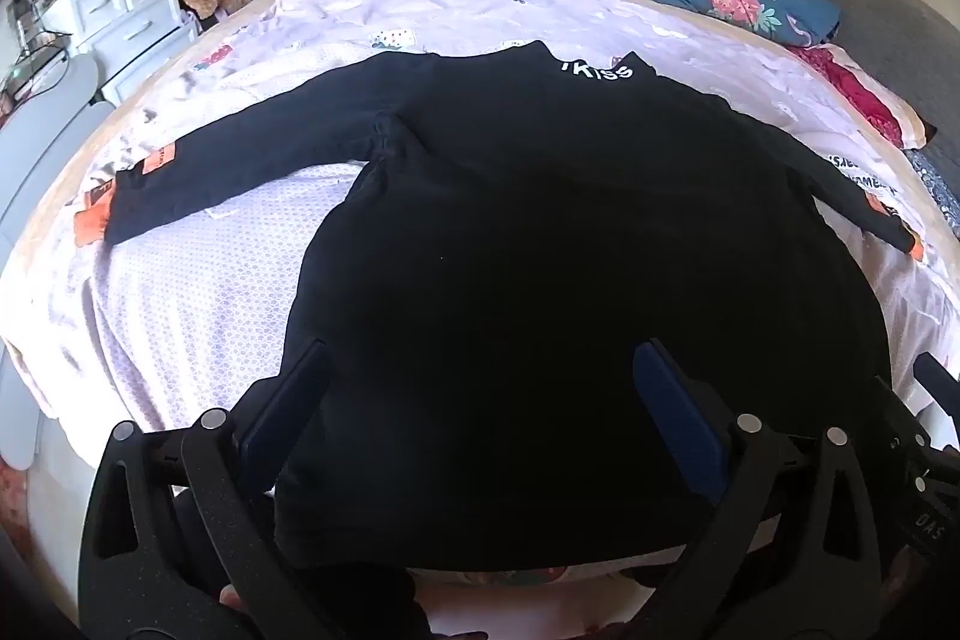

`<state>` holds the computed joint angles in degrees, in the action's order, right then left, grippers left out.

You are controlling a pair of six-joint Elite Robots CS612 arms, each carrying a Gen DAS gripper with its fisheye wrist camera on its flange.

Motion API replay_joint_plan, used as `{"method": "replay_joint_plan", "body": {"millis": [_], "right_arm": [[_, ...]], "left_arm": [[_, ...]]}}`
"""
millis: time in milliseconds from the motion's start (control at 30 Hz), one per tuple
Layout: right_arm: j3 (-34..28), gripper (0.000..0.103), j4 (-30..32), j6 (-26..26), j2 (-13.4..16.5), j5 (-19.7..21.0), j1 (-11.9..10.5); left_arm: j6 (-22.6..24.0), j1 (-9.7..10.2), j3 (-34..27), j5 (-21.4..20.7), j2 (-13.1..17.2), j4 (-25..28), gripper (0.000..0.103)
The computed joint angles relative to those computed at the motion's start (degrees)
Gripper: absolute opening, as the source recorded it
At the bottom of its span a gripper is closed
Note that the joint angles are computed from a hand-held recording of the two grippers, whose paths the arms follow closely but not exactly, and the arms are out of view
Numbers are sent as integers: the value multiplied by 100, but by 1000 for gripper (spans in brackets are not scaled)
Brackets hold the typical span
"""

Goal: Fold small clothes

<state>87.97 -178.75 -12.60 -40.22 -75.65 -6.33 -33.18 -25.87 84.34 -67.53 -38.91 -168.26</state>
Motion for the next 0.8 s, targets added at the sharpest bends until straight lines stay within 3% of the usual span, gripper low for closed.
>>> {"method": "replay_joint_plan", "body": {"millis": [800], "right_arm": [[55, 99, -47, 16, -29, -82, 3]], "left_arm": [[-6, -5, 31, 36, -20, -46, 95]]}}
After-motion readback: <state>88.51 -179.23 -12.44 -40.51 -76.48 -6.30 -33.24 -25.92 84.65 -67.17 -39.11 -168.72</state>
